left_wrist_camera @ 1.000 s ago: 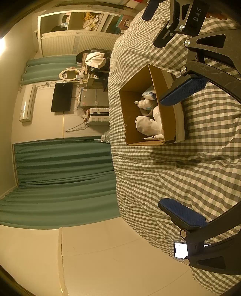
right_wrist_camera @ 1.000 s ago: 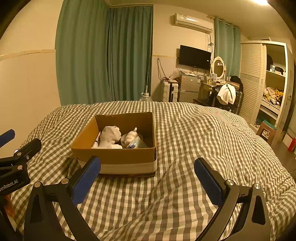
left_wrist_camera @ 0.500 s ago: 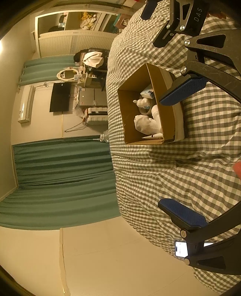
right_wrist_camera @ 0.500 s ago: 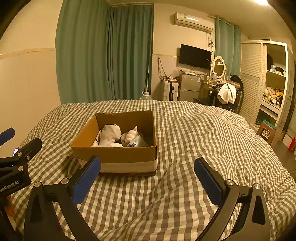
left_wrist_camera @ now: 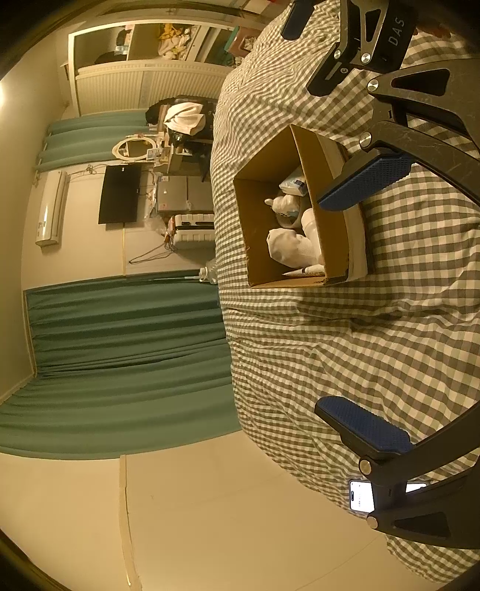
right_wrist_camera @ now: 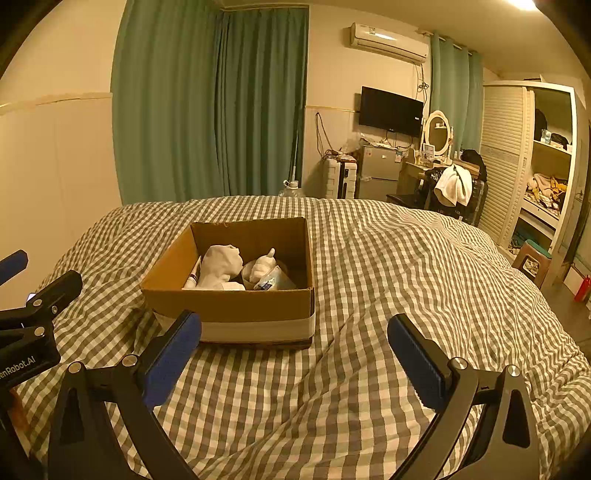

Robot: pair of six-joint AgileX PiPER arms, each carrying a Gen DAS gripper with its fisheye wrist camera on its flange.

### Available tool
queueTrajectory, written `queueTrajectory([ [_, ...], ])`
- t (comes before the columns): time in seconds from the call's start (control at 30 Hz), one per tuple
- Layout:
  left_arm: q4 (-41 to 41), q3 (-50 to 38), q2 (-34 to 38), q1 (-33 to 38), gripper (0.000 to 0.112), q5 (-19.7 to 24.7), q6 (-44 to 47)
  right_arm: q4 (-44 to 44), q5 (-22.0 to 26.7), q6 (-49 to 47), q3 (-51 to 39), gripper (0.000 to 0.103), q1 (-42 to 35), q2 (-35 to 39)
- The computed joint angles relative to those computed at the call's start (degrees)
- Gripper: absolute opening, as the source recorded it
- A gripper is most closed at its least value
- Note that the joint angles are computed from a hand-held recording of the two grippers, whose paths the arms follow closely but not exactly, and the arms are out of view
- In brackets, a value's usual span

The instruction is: Organize objects

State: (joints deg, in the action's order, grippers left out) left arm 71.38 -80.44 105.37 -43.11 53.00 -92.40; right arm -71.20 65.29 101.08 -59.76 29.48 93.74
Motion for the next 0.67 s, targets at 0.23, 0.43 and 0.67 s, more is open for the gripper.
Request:
queueTrajectory([
  [0.23, -0.08, 0.11, 0.18, -0.12, 0.103, 0.08, -0.14, 0.18, -0.11, 0.07, 0.11, 0.101, 0.03, 0.14],
  [0.43, -0.22, 0.27, 0.26, -0.18, 0.103, 0.06, -0.37, 0.25, -0.40, 0.39, 0.22, 0.101, -0.03, 0.59],
  [0.67, 0.39, 0.48, 0.50, -0.61, 0.103, 0.52, -0.82, 0.32, -0.43, 0.36, 0.21, 0.101, -0.06, 0.61],
])
